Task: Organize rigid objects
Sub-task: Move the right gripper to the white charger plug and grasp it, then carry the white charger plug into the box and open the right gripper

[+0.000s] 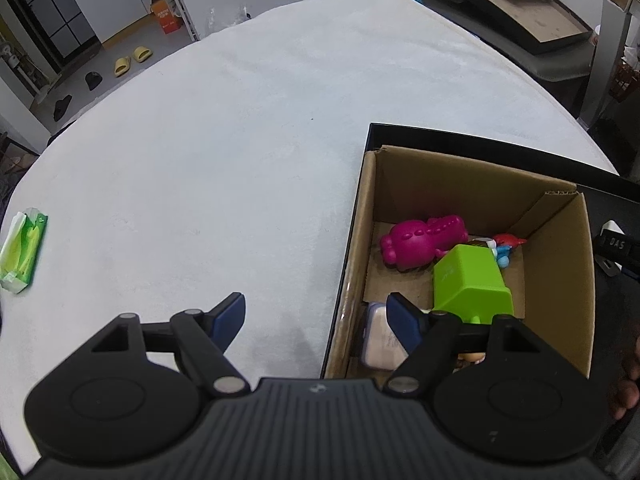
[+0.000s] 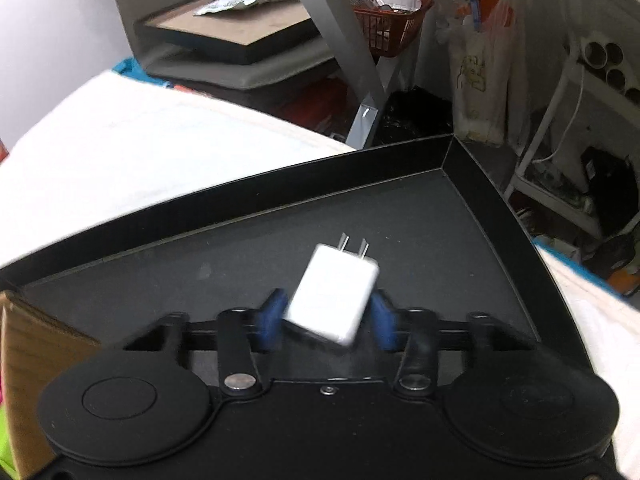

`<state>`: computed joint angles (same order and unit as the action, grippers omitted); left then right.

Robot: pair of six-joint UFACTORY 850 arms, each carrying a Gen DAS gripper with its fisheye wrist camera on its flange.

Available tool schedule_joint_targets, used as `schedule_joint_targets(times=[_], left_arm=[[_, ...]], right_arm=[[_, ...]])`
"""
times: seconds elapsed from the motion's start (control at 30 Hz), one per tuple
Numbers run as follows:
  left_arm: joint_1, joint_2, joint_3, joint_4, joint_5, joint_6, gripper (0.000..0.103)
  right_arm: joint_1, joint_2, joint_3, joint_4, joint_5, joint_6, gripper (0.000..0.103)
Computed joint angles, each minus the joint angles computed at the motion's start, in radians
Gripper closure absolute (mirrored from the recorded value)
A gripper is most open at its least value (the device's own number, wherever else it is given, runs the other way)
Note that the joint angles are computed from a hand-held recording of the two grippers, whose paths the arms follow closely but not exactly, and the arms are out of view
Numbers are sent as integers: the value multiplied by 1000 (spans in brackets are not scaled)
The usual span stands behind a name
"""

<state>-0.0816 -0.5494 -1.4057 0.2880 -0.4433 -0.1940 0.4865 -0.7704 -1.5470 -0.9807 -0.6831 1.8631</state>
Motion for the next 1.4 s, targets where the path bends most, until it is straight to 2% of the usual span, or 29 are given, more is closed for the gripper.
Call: schedule_joint_targets(times=[0.1,0.23,0.4,0.67,1.07,1.17,1.4], left_arm=[[7,7,9,-52,0,42,27],[14,27,36,-64,13,57,27],[27,53,66,-112,29,109,27],[50,91,109,-207,52,208,27],[74,124,163,-361,101,378,27],[76,134,179,-379,109,407,27],[91,148,189,-499,119,518,27]], right_arm=[[-4,30,33,6,61,27,63],[14,61,54,-50,40,63,65],[26,106,95,-92,91,95,66],[55,156,132,-179,85,148,67],[112,251,197,-446,60,350,67],[113,281,234,-554,110,461,67],[115,298,250,-675,158,543,67]])
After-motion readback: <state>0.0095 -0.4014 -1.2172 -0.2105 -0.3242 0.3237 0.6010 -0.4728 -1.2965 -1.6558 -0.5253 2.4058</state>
